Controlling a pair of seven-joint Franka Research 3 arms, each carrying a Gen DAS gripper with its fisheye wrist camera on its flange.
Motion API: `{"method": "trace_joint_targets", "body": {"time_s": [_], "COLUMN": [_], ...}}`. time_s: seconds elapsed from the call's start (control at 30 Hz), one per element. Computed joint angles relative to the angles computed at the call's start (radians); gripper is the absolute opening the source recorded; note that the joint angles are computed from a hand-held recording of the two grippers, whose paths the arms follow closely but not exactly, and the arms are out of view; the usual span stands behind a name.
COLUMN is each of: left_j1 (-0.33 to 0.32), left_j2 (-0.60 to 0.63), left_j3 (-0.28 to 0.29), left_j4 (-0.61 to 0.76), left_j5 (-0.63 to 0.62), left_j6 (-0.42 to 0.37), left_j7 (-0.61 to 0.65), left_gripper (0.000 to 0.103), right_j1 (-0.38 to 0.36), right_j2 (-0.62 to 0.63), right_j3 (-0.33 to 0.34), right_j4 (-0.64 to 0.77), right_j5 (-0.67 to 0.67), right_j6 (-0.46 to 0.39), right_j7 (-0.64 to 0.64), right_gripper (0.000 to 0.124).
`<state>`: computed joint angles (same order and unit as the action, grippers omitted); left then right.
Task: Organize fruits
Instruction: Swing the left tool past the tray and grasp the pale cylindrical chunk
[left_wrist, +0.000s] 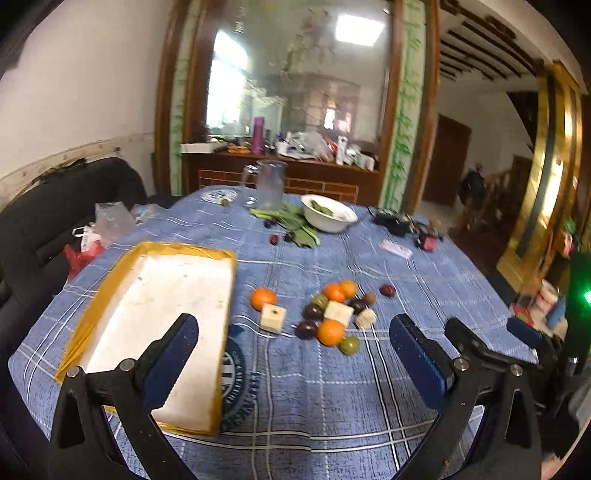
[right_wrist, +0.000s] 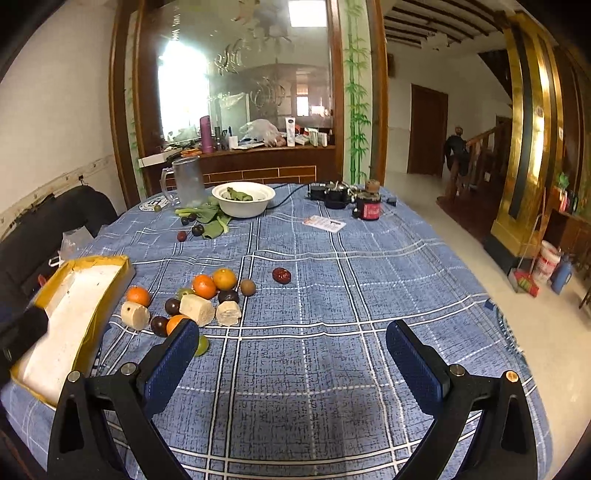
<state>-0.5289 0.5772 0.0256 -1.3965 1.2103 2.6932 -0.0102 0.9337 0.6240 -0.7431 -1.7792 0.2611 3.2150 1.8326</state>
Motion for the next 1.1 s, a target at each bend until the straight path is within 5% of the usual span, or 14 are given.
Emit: {"method": "trace_joint_targets", "body": {"time_s": [0.4,0.67,0.87,0.97,1.1], "left_j1": [0.027,0.078,0.099,0.134,0.174], "left_j2": [0.004,0.045,0.012,0.026,0.083], "left_j3": [-0.021,-0.022,0.03,0.0,-0.056], "left_j4": [-0.007,0.028,-0.013,-0.01,0.048], "left_j5": [-0.065,-0.255,-0.286,-0.333,-0.449], "left_j6": [0.036,0.102,0.083,0.107,0.122], "left_j7": [0.1,0.251,0.192,0.231,0.38], "left_gripper": [0.103,0.103,0.103,0.103,0.098], "right_j1": [-0.045,-0.193,-0.425,-0.596,-0.718], "right_j2": [-0.016,-0.001,-0.002,0.033,0.106], "right_j3": [0.068,0.196,0.426,0.629,0.802], "right_j4": [0.006,0.094,0.183,0.283,0.416], "right_j5": [0.003,-0.074,-0.12,-0.1,-0.038], "right_j6": [0.0,-0.063,-0.137,-0.228,-0.374], "right_j7": [-0.056,-0.074,-0.117,-0.205,-0.328], "right_gripper": [0.102,0.102,0.1,0.094,0.078]}}
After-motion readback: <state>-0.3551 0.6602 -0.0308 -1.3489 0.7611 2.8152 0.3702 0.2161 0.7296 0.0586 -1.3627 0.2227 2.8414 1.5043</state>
